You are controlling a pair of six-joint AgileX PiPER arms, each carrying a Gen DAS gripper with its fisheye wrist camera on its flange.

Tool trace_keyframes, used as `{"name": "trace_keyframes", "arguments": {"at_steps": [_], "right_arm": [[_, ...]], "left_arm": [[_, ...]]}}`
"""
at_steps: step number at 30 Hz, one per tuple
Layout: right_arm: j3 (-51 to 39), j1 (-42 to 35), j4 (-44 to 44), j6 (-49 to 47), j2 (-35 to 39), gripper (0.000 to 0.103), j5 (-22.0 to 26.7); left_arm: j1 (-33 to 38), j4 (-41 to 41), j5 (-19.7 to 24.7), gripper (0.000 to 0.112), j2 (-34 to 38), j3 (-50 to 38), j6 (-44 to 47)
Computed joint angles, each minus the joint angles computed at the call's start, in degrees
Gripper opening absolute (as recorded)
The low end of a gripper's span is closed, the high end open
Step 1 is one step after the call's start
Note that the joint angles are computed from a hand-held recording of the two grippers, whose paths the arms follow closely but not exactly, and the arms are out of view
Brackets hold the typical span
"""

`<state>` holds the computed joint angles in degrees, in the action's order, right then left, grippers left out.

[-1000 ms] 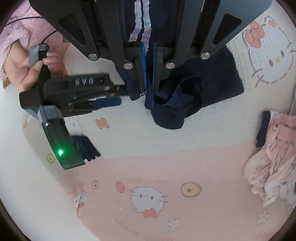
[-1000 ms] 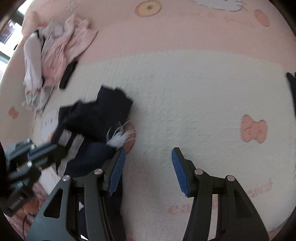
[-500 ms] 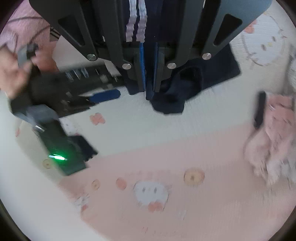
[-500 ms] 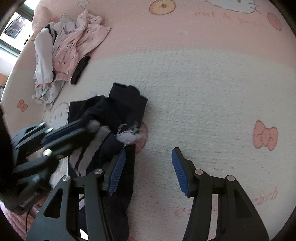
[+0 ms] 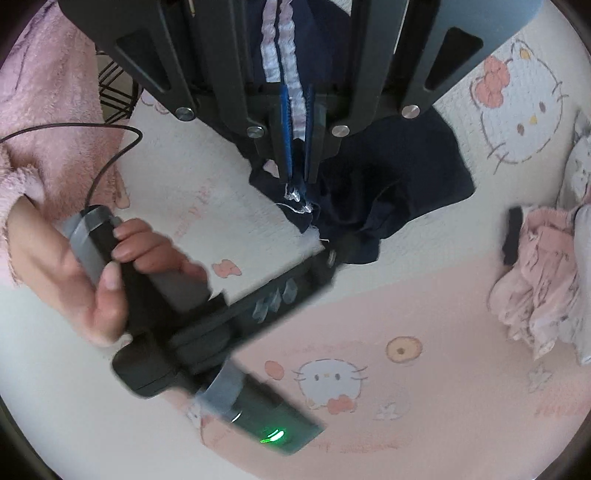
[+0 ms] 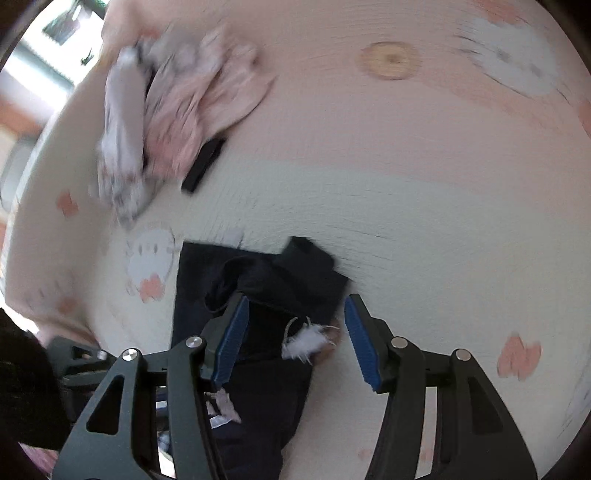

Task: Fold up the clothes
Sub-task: 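Fold the pants over again with the left gripper while the right gripper presses them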

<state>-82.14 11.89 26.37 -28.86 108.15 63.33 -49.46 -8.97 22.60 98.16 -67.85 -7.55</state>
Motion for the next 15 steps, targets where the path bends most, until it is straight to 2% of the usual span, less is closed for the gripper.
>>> {"name": "trace_keyframes", "arguments": {"at_steps": [3, 5, 8, 13, 15], "right_arm": [[-2.7, 4.2, -5.0, -0.3, 3.6, 0.056, 3.8], [-1.8, 5.3, -8.7, 2.0, 3.2, 0.056, 1.4], [0.3, 5.5, -18.4, 12.4, 1.3, 0.056, -4.1], [4.6, 0.0, -22.3, 16.0, -2.1, 0.056, -7.0], [6.1, -3.4, -21.5, 15.9, -3.7, 0.056, -7.7]], "left_arm": [[1.2, -0.5, -0.8, 0.006, -1.1, 1.8, -0.4], [1.8, -2.1, -1.6, 0.005, -1.8, 3.1, 0.7], [2.4, -1.7, -3.7, 0.005, -3.4, 5.2, -0.7], [7.8, -21.3, -7.2, 0.005, -5.9, 9.6, 14.3], [10.4, -26.1, -7.2, 0.005, -6.3, 10.7, 16.8]]}}
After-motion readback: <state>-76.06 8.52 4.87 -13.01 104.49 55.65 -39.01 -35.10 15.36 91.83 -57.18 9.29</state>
